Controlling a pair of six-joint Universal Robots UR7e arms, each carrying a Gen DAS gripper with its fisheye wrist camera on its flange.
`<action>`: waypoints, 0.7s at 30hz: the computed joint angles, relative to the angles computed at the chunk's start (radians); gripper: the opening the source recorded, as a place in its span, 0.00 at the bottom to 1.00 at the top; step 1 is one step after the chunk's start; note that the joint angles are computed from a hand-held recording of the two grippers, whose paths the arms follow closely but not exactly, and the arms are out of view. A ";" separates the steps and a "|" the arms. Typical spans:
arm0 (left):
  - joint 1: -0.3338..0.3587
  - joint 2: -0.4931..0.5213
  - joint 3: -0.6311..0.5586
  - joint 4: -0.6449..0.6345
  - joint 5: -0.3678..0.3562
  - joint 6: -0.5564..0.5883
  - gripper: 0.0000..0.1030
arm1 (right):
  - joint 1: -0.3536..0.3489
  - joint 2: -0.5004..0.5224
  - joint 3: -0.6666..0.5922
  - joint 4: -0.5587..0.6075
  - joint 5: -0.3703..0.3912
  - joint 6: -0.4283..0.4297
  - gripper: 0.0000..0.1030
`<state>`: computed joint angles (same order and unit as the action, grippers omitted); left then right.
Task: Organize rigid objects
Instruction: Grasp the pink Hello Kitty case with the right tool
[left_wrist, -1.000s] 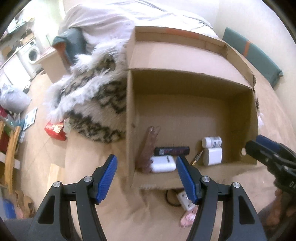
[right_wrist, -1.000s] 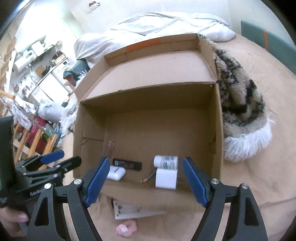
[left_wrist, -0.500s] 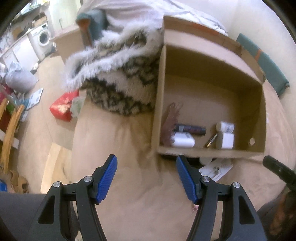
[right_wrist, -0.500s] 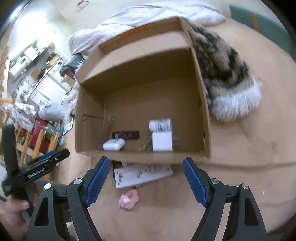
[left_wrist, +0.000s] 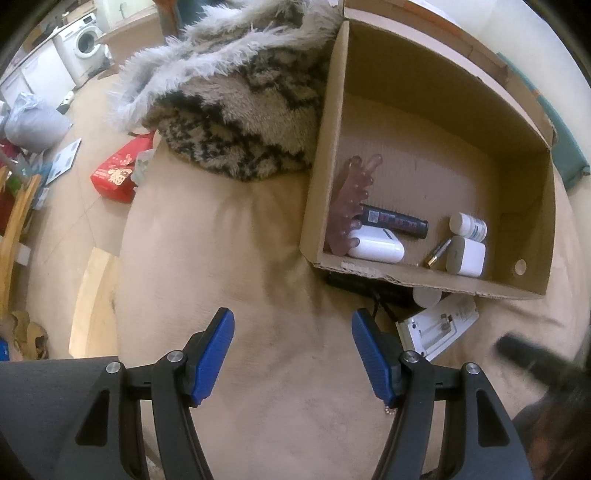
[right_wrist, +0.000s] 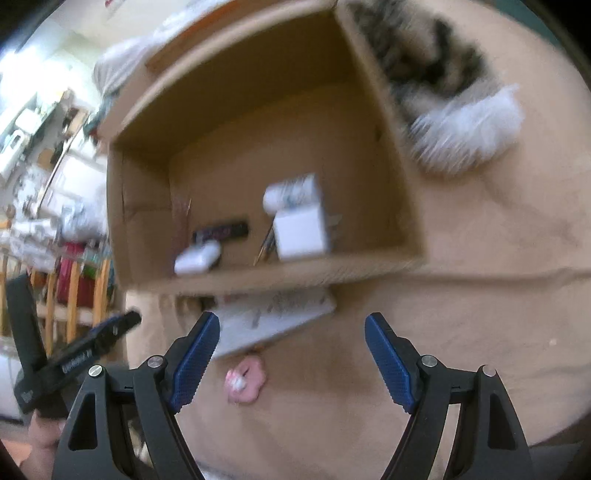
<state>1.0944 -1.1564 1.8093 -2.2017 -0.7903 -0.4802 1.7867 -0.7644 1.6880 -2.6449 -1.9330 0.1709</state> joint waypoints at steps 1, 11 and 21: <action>0.001 0.001 -0.002 0.004 -0.003 -0.004 0.61 | -0.002 0.020 -0.023 0.074 0.032 -0.011 0.83; 0.005 -0.014 -0.009 -0.001 -0.034 -0.024 0.61 | 0.106 0.231 -0.149 0.199 -0.192 -0.253 0.83; 0.005 -0.012 -0.015 0.007 -0.044 -0.030 0.61 | 0.141 0.215 -0.093 0.115 -0.198 -0.330 0.55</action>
